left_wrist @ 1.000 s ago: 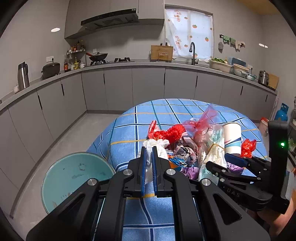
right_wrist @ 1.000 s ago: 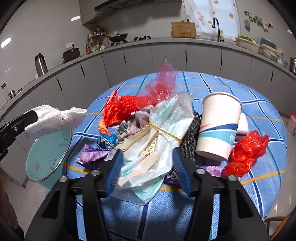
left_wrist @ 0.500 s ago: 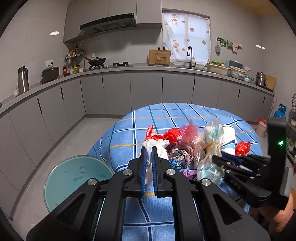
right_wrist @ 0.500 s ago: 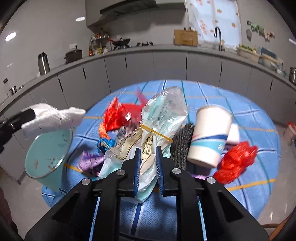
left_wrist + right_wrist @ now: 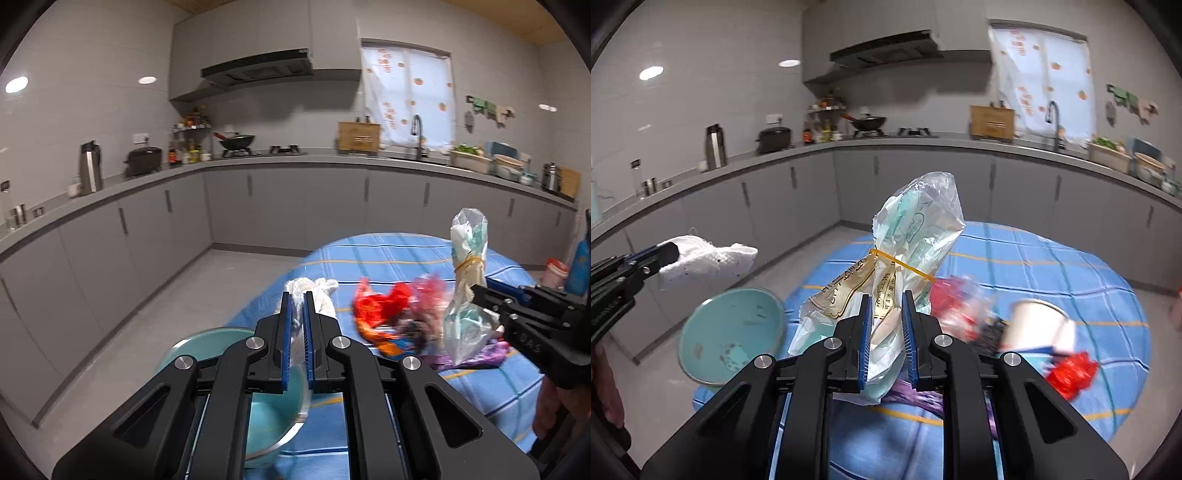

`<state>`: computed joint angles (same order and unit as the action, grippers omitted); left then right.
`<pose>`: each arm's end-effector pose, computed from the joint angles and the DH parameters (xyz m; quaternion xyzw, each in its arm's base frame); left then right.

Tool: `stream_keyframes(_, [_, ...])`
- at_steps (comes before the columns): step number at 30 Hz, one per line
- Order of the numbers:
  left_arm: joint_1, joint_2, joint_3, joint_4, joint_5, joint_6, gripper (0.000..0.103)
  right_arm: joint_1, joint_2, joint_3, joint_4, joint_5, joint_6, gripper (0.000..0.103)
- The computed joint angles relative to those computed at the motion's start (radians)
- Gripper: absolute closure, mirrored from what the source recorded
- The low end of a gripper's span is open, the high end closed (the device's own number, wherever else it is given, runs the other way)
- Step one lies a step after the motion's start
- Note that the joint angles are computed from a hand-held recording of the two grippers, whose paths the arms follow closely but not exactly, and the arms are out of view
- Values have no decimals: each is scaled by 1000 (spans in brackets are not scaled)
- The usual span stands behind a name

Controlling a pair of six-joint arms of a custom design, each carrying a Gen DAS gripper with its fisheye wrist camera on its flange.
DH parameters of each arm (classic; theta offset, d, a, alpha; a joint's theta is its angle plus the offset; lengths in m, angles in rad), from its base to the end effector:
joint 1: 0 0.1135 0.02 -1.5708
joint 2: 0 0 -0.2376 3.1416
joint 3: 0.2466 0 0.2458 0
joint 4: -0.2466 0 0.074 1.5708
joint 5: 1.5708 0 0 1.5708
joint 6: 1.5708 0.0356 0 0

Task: Collect trash
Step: 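Carry both items over the teal bucket and open both tools to drop them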

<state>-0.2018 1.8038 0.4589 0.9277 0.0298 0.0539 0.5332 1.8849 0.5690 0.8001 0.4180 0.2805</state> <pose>0.2809 -0.0585 0.0814 0.1149 0.8302 -0.0527 0.5429 0.2694 0.1422 0.0714 -0.0029 0.8517 0.0302 0.5232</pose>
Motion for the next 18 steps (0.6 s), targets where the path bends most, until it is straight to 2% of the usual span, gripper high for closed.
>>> stream_keyframes(9, [154,52,47,-28,7,-3,97,72,124,243,-101,-61,-70,86])
stream_keyframes(18, [228,136,125,-62,24,-17,96,133,305,535,-246,-118,-110,86])
